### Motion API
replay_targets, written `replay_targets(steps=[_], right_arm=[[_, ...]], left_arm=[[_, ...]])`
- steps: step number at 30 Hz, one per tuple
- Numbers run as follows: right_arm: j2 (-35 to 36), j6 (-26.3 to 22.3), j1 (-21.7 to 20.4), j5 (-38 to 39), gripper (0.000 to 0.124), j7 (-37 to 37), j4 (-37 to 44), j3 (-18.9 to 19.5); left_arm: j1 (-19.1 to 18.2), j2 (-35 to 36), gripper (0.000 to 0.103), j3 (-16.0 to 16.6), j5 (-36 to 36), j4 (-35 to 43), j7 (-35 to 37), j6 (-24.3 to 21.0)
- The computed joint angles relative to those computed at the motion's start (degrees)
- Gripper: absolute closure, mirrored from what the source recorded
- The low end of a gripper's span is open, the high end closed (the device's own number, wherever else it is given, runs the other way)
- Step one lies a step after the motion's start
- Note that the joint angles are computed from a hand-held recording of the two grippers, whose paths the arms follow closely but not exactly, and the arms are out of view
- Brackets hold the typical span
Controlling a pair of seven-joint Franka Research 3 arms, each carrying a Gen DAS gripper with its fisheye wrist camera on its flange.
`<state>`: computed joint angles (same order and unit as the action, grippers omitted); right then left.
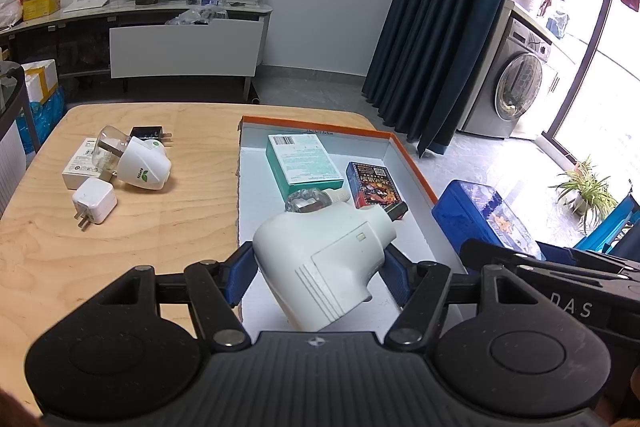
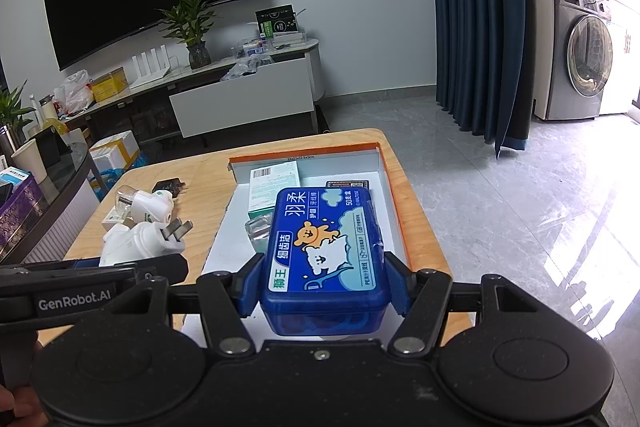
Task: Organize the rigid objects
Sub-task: 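Hold the plug adapter and blue tin above the white box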
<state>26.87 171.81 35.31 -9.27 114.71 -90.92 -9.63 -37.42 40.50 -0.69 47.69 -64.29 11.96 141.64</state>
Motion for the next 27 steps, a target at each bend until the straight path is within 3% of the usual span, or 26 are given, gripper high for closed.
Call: replay_targets(steps=[27], right_arm=[[0.15,-0.27,0.08,0.16,0.051,-0.12,0.34,0.01]], left_arm=[[-0.03,0.19,0.036,-0.17,-0.31,0.22,0.57,-0.36]])
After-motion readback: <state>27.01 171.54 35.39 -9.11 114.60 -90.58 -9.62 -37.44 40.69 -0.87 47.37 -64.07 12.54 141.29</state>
